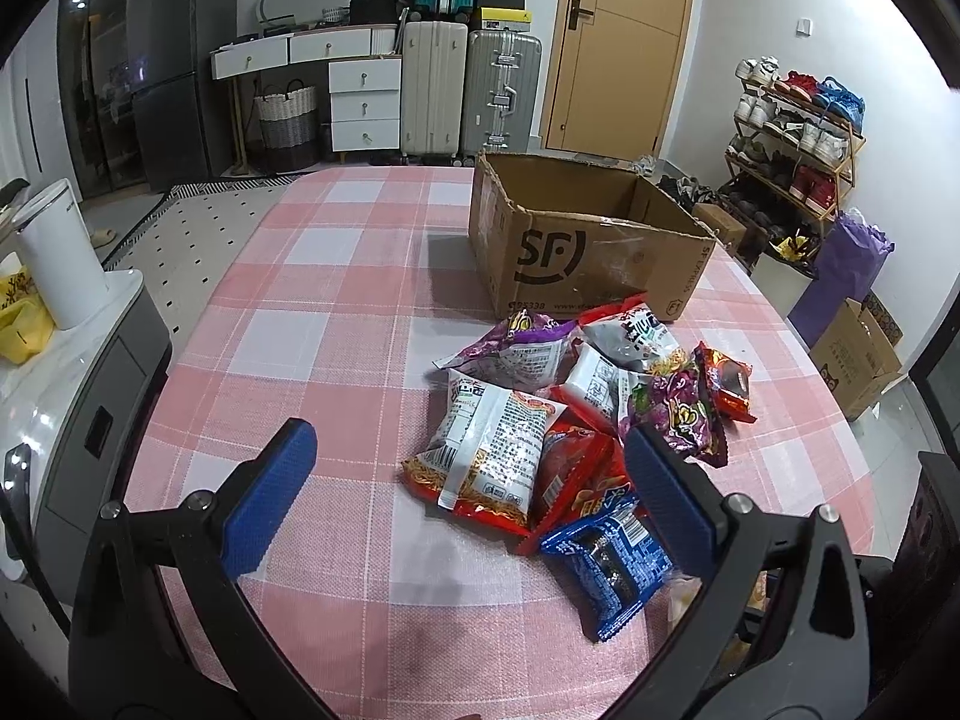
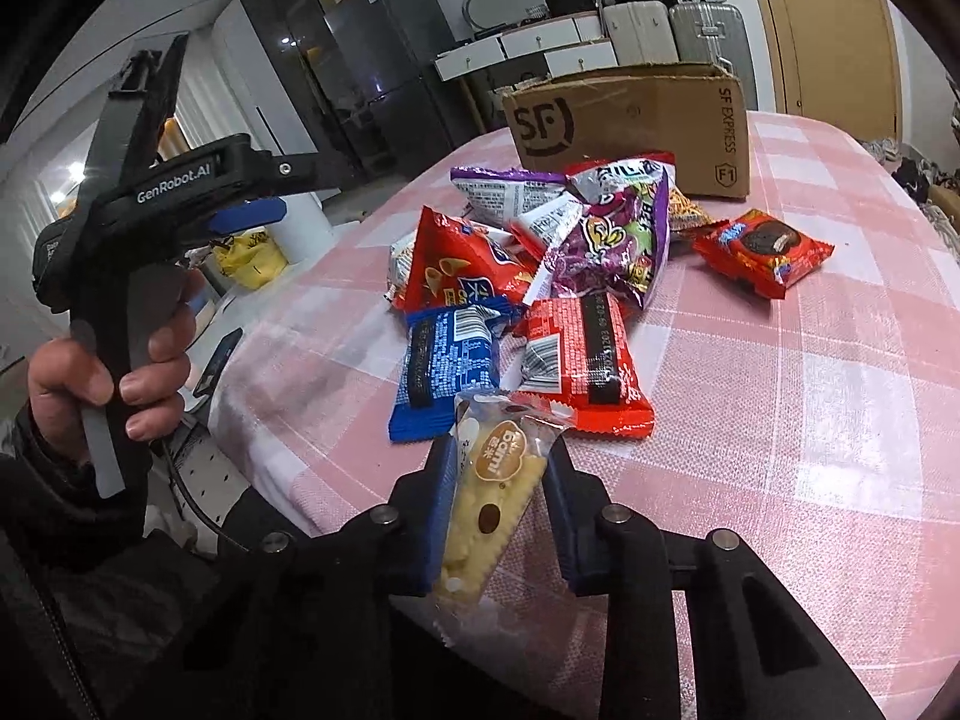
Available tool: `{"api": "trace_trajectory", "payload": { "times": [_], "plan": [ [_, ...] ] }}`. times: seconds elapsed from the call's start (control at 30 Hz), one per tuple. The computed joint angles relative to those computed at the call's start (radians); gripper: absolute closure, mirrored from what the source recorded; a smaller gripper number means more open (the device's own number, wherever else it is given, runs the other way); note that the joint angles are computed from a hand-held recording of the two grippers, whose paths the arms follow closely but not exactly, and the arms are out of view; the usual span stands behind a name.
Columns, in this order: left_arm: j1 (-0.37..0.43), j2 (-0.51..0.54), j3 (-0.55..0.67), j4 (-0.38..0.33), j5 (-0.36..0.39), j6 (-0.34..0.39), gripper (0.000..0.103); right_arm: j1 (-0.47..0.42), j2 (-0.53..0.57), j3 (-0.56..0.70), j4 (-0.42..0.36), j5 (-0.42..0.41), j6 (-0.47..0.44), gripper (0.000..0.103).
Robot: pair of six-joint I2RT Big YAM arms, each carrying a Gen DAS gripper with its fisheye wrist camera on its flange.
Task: Organize snacks
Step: 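Lower the right tool onto the cream wafer bar and close on it, then lift the wafer bar with the right tool while the left tool grasps the blue biscuit pack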
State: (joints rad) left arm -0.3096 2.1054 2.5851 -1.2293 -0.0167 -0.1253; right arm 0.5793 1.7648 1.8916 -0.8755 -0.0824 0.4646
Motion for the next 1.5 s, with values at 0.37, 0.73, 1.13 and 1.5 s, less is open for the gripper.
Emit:
{"api": "trace_trajectory", "payload": {
  "times": [0.37, 0.73, 1.13, 1.5],
  "plan": [
    [-0.009, 0.006, 0.007, -0.02, 0.002, 0.011, 0.001, -0.008, -0.026, -0.032, 0.042, 0.013, 0.015, 0.082],
    [-0.015, 0.009, 0.01, -0.034, 0.011, 0.025, 0.001, -0.023, -0.056, -0.06, 0.083, 0.045, 0.041, 0.087],
    [-0.017, -0.013, -0.052, -0.029, 0.054, 0.045, 0.001, -0.033, -0.086, -0.081, 0.105, 0.098, 0.05, 0.09],
    [-0.006, -0.023, -0.134, -0.091, 0.249, 0.058, 0.001, -0.05, -0.103, -0.085, 0.124, 0.141, 0.053, 0.09]
  ]
}}
